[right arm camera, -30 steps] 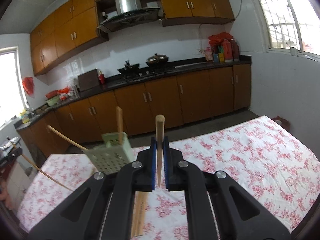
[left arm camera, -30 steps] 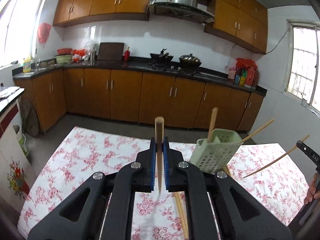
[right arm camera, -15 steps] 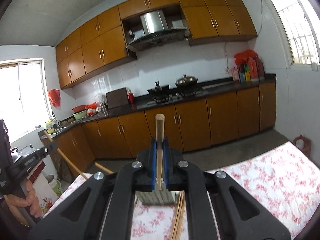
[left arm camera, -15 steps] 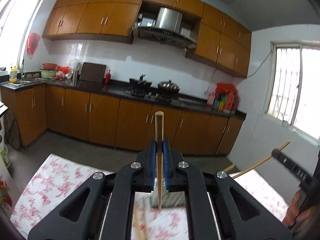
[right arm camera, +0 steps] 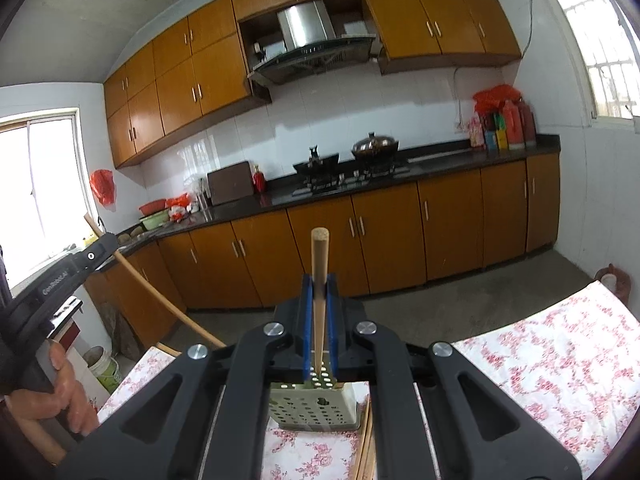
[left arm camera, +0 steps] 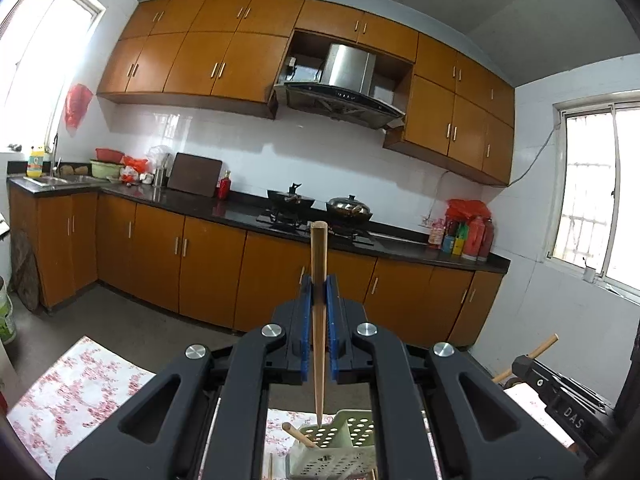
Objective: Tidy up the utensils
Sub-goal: 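Carry both chopsticks above the green holder and lower them into it, then open both tools to release the chopsticks into the holder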
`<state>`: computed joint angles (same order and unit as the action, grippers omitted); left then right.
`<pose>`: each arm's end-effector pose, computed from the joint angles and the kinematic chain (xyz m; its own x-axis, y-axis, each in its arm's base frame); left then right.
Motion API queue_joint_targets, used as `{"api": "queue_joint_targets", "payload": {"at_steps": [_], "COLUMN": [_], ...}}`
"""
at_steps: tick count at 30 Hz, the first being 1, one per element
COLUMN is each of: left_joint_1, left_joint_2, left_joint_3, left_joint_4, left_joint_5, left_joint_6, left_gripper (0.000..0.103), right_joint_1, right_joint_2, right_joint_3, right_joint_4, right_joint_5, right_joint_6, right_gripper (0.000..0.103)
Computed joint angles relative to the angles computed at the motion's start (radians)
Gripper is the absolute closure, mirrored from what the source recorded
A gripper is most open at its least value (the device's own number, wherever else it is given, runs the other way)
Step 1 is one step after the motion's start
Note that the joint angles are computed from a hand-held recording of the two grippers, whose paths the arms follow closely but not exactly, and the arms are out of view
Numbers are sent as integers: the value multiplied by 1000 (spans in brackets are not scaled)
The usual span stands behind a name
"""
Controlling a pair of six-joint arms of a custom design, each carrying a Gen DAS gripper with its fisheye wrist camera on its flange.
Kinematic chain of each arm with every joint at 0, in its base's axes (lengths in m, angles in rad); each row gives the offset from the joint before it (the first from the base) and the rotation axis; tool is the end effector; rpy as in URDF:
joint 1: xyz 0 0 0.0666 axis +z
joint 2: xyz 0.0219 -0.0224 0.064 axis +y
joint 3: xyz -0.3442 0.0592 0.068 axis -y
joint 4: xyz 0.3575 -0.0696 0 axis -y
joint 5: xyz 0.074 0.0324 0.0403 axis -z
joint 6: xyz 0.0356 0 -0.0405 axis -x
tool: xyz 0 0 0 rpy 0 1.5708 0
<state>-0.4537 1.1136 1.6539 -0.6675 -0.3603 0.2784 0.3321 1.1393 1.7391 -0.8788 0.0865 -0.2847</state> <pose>0.3145 -0.1398 0.6395 -0.1360 -0.2198 -0.9660 0.0608 0.9714 -0.2296 0.3225 0.1076 0.6432 -0.3190 0.1860 -0.9293 -0.1633 0.9551 0.2472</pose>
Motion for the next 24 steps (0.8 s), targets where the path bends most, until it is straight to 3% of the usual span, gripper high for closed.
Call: {"api": "queue_joint_targets", "payload": {"at_steps": [16, 24], "left_joint_1": [44, 58], "left_joint_2": [25, -4], "left_joint_3": [-28, -5], "left_joint_4": [-90, -114], "left_joint_5": [81, 80], "left_joint_6": [62, 57], "left_gripper": [96, 95], "right_joint_1": [-9, -9], "right_joint_2": [65, 16], "right_joint_3": [11, -21], "right_joint_4": [-27, -15], "right_joint_5": [-20, 21], "right_joint_6": [-27, -31], "right_gripper": [92, 88]}}
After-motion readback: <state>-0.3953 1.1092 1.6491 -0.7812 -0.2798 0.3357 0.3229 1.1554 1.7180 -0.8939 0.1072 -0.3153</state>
